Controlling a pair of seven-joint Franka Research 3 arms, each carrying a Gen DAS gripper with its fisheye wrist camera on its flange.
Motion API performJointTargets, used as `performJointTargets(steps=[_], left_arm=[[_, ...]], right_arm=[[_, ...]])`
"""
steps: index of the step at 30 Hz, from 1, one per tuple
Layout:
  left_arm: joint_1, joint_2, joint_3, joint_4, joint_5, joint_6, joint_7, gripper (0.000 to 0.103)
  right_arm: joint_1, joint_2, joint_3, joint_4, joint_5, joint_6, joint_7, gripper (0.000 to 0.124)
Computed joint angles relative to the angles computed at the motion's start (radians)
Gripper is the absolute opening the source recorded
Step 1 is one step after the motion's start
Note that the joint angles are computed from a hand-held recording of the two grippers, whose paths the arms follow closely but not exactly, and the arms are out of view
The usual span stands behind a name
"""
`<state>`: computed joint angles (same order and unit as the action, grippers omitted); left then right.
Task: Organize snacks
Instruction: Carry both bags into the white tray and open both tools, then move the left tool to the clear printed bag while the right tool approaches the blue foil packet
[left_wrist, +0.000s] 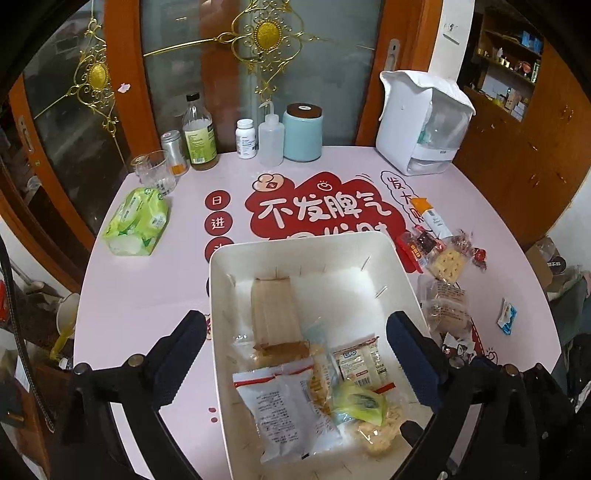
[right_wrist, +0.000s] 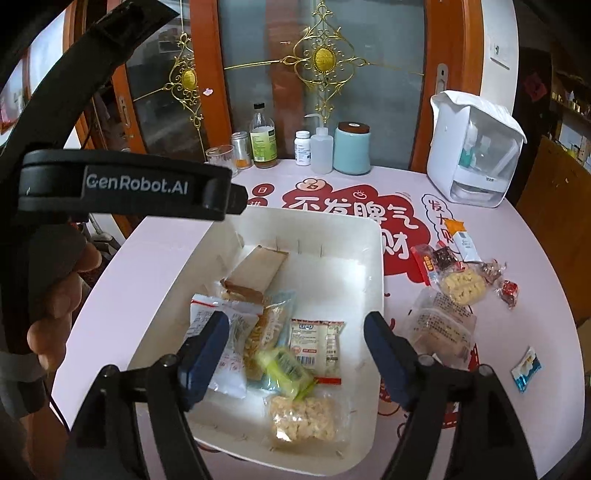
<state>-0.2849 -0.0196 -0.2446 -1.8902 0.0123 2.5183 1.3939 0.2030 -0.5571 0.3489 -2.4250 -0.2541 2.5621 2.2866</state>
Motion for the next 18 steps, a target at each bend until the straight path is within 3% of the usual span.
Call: performJointTargets(steps=[8, 18], left_arm=[[-0.014, -0.033, -0.009, -0.036, 0.051, 0.010, -0.019, 0.097], [-0.055, -0.026, -0.033, -0.021, 0.077, 0.018, 0.013, 0.098]], right_arm=[[0.003, -0.065, -0.005, -0.055, 0.035, 0.014, 0.014, 0.076], [-0.021, -0.175, -0.018, -0.123, 0.095, -0.046, 0.053, 0.076]])
